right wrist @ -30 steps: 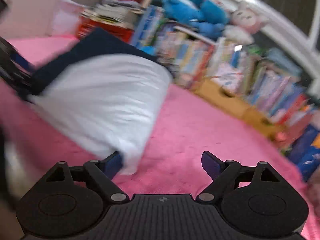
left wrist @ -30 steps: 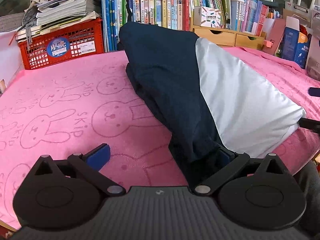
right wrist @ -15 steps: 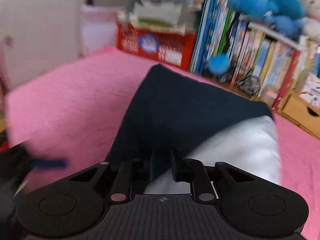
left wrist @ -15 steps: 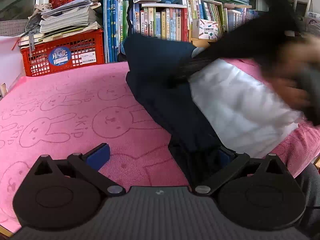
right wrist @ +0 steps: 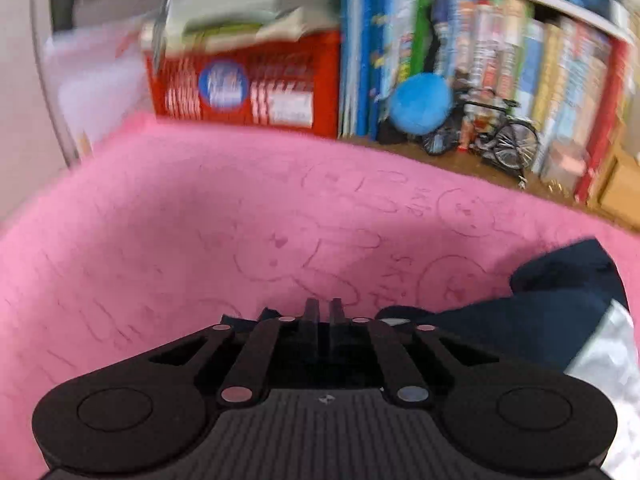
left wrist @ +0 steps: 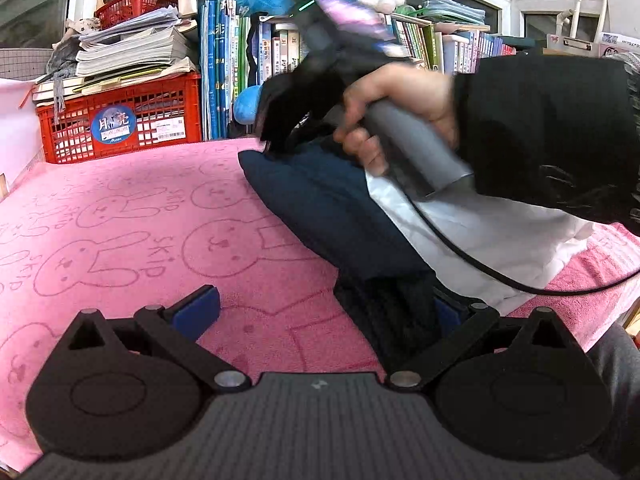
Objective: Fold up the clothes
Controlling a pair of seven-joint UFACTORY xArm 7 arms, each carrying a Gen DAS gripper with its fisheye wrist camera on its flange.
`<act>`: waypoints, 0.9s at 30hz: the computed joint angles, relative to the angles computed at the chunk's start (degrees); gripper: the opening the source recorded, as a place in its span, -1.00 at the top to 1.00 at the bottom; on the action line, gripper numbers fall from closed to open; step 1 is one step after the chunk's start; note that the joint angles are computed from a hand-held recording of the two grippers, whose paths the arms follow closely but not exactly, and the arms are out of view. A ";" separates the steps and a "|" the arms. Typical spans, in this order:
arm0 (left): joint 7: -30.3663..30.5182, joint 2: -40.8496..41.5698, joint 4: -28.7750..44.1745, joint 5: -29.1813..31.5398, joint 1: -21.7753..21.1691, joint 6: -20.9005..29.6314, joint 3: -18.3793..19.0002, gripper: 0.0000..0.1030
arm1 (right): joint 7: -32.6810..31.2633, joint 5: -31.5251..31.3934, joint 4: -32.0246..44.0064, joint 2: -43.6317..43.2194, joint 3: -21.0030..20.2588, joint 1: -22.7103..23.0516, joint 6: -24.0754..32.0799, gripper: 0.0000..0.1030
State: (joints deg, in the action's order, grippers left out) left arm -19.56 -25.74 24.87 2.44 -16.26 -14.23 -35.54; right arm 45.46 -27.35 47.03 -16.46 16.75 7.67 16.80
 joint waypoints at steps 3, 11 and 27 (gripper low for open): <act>0.21 0.42 -0.27 0.39 -1.17 -0.59 1.33 -1.00 | 0.61 2.13 -7.62 -9.99 -1.69 -0.82 -5.16 0.39; 1.22 0.71 -0.57 0.51 -4.01 -0.19 4.16 -1.00 | -1.16 8.56 -10.64 -18.03 -2.60 -8.71 5.23 0.86; 2.52 1.30 -0.92 1.52 -7.84 -0.06 8.46 -1.00 | -8.20 15.67 -10.62 -12.17 -15.84 -6.25 -7.40 0.00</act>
